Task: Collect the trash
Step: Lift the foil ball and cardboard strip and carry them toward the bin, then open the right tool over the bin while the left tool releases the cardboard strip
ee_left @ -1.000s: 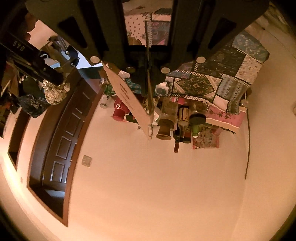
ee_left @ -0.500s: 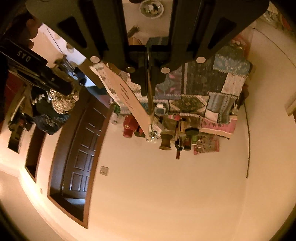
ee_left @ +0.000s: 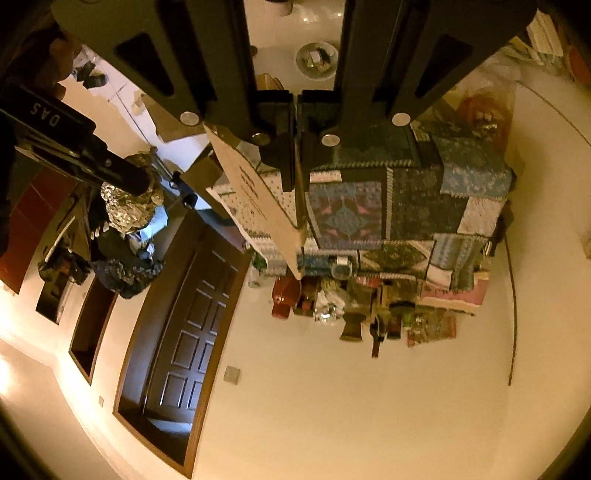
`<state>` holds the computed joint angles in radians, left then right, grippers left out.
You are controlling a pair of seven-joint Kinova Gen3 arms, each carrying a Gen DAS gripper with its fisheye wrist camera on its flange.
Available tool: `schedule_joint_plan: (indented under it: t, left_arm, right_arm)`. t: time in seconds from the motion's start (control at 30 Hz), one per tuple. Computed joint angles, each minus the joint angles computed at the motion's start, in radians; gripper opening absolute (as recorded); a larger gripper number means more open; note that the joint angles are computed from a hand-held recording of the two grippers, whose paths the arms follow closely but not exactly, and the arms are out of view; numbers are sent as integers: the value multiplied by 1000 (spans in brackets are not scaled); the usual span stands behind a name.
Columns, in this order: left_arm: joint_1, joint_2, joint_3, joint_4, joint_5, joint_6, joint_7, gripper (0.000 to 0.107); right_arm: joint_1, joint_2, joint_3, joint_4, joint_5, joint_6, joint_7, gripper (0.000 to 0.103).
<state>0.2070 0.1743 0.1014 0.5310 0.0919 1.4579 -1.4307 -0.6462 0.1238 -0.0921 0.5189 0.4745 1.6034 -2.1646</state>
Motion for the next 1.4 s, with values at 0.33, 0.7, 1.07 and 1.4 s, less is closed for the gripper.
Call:
schedule_joint_plan:
  t: [0.33,0.7,1.07,1.4]
  left_arm:
    - [81,14,-4,165,-103,-52,88,0]
    - [115,31,-3,570,-177,-346,232,0]
    - [98,128,-3,902,-148,-619,284,0]
    - [81,228,-14,1022,-131,-749,260,0]
  right_arm:
    - [239,-63,-2,298,-285,-171,67,47]
    - [397,-53,18,682,-479,-423,225,47]
    - [438,22,20,1006,-557,-674,306,47]
    - [505,126,-29,1102,-718,-829,516,63]
